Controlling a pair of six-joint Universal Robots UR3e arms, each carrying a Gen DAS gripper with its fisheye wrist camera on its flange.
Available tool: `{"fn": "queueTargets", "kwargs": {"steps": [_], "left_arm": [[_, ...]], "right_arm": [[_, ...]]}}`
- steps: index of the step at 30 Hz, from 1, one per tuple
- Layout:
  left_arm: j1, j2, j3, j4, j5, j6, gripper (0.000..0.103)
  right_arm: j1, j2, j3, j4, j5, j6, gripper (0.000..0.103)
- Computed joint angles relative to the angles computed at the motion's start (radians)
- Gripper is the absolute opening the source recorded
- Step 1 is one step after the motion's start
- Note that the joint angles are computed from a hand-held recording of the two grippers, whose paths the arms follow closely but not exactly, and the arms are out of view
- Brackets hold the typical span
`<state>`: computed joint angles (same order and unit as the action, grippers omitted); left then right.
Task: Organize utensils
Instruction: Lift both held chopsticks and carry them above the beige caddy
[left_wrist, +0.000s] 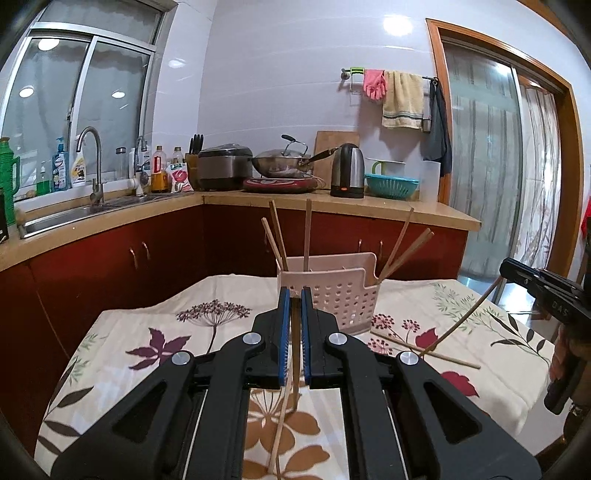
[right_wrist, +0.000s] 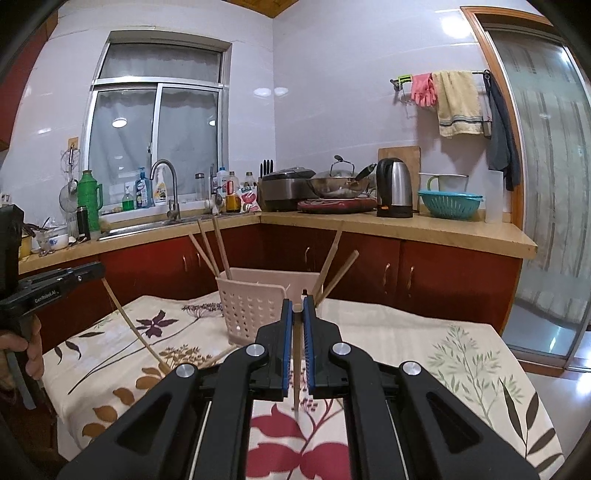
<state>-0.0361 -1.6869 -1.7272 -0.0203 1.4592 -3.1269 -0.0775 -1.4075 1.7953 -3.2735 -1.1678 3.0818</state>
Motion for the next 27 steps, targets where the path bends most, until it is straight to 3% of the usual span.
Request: {"fn": "queueTargets", "kwargs": {"steps": [17, 27], "left_arm": [[0.036, -0.172, 0.275, -0.065, -0.066, -0.014, 0.006], [0.051, -0.259, 0.529, -0.166, -0.121, -0.018, 0.006]], "right_arm": [[0.041, 0.143, -0.235, 0.069, -0.026, 0.023, 0.007], [0.034, 0.202, -0.418, 0.124, 0.016, 0.055, 0.007]]}}
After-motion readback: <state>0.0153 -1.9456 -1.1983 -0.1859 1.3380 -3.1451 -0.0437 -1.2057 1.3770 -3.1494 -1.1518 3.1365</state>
